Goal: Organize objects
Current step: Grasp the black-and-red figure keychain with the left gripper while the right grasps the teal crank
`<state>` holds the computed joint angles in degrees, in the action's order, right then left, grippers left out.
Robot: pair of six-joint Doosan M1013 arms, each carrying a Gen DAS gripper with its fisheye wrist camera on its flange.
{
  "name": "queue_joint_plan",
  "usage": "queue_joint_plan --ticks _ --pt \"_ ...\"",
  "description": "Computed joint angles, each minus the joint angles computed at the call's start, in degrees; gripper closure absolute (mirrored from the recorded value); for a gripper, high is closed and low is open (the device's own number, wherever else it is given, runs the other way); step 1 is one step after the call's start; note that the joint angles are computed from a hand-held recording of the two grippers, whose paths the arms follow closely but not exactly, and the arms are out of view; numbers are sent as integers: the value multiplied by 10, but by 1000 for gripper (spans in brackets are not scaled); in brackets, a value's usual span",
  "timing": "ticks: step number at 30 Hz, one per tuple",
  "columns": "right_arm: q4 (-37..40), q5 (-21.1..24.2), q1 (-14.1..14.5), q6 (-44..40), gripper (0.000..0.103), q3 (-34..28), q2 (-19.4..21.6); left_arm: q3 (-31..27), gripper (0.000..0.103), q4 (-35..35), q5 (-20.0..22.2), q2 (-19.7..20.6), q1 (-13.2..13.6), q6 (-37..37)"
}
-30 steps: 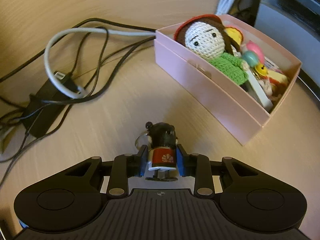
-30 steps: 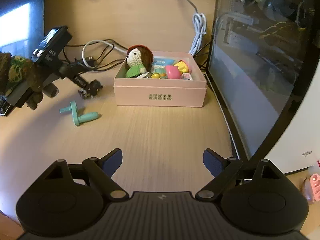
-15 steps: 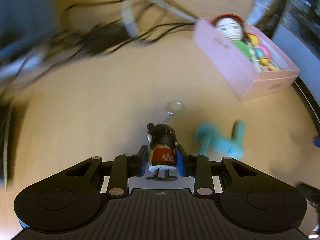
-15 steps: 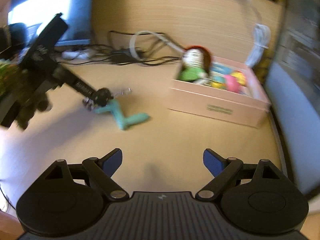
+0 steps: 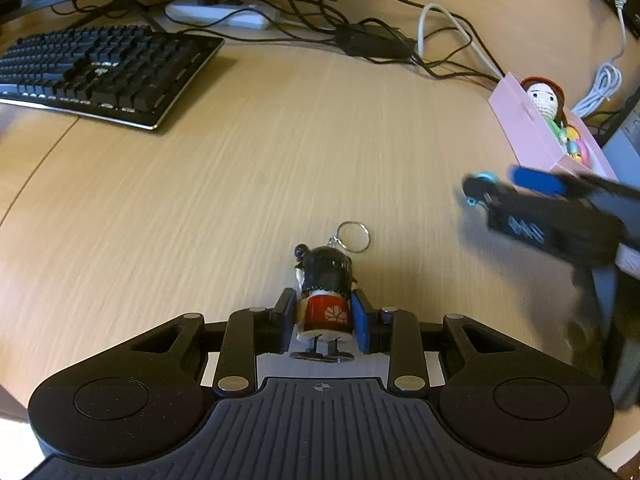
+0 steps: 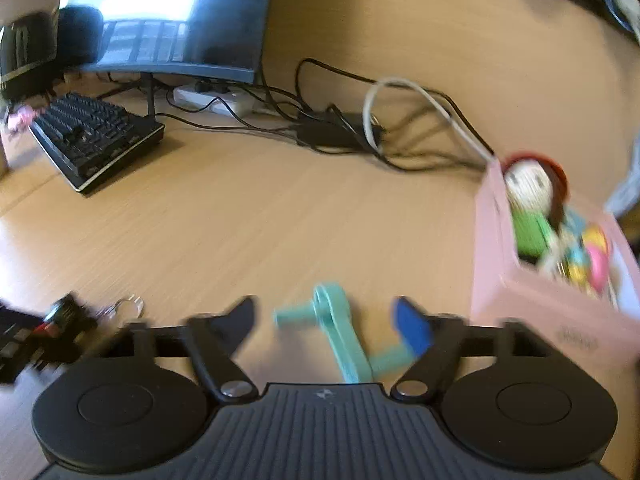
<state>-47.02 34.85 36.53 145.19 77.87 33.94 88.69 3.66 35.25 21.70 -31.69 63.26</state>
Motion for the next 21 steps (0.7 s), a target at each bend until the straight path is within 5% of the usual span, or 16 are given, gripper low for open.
queue_joint_plan --ticks 9,14,18,21 --pt "103 -21 -3 -120 62 3 -6 -8 70 -23 -7 10 -1 28" --pt "39 -8 14 -132 61 65 -45 -20 70 -57 -8 20 -4 68" --pt "-3 -3 19 -67 40 109 -78 -30 70 -78 -6 28 -5 94" --pt "-3 -8 17 -21 36 121 -89 -35 70 -83 -3 31 -9 107"
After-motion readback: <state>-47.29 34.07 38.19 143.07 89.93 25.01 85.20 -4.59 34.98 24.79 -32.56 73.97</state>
